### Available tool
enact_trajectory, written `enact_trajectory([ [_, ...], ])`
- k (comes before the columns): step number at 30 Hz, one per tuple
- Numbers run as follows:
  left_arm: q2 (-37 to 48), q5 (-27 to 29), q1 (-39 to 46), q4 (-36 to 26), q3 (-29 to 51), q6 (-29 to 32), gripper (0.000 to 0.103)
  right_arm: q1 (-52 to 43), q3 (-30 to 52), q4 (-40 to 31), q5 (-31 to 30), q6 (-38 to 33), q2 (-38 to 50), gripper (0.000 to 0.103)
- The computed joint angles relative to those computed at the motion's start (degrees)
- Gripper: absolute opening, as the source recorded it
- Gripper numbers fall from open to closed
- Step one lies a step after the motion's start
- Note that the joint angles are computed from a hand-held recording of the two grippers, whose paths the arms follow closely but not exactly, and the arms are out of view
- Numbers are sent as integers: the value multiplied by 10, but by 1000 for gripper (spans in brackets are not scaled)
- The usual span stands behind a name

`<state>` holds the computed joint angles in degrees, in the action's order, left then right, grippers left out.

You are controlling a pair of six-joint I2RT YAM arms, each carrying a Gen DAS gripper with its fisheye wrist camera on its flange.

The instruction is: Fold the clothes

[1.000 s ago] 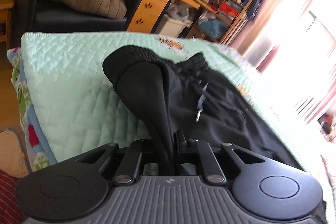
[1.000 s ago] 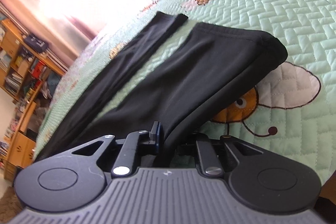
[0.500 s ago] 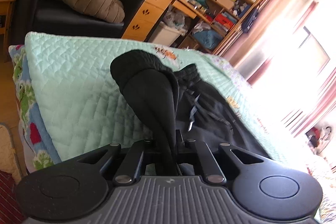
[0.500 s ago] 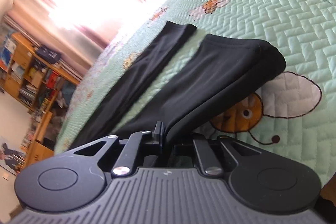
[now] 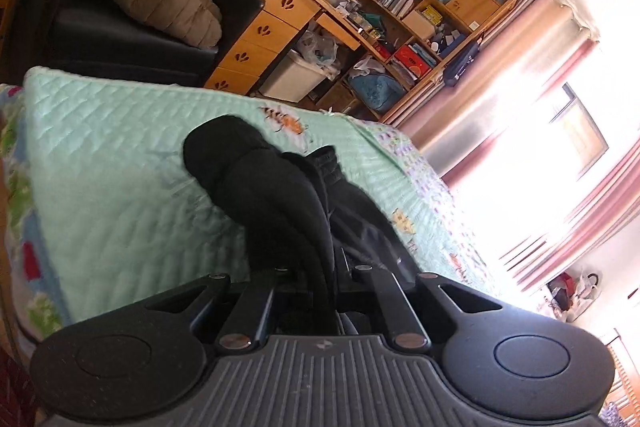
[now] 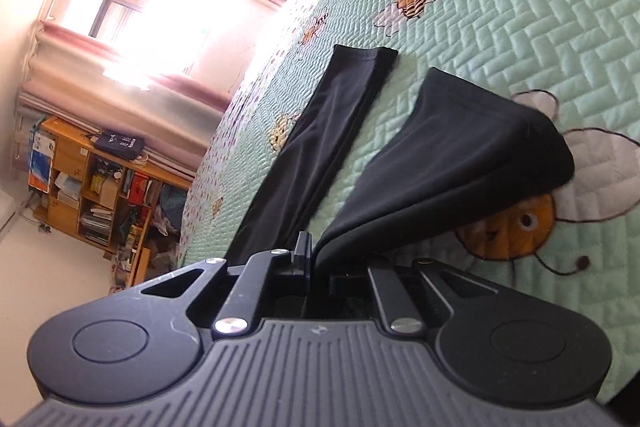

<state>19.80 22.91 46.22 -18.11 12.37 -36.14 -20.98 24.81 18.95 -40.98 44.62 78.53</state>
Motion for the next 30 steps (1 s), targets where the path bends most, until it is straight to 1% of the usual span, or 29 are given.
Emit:
enact_trajectory([
  [4, 134, -60, -74, 108, 49, -41, 8, 33, 77, -10, 9, 54, 40, 9],
  [9, 326, -143, -166, 227, 140, -59, 8, 83, 201, -36, 39, 108, 124, 9],
  [11, 414, -165, -190, 266, 190, -67, 8, 101, 259, -54, 54, 124, 166, 9],
  [14, 550, -200, -219, 298, 283, -76, 8, 126, 348, -80, 80, 150, 232, 9],
  [18, 720, -242, -248, 285, 441, -75, 8, 155, 502, -143, 117, 168, 343, 9],
  [21, 833, -265, -262, 255, 565, -53, 8, 173, 638, -205, 145, 173, 440, 9],
  [23, 910, -275, -269, 212, 654, -34, 9, 182, 729, -246, 159, 177, 510, 9],
  [25, 975, -286, -276, 168, 726, -18, 9, 186, 829, -298, 164, 168, 586, 9],
  [26, 1000, -290, -278, 156, 748, -14, 10, 189, 873, -323, 165, 155, 618, 10],
  [27, 1022, -294, -280, 147, 767, -10, 11, 193, 899, -333, 169, 145, 639, 12],
  [28, 1036, -295, -279, 149, 773, -6, 12, 197, 927, -344, 172, 135, 662, 14],
  [29, 1046, -296, -278, 156, 775, -3, 15, 199, 951, -351, 173, 124, 680, 16],
  [30, 1054, -294, -276, 154, 781, 0, 20, 199, 965, -351, 167, 116, 690, 19],
])
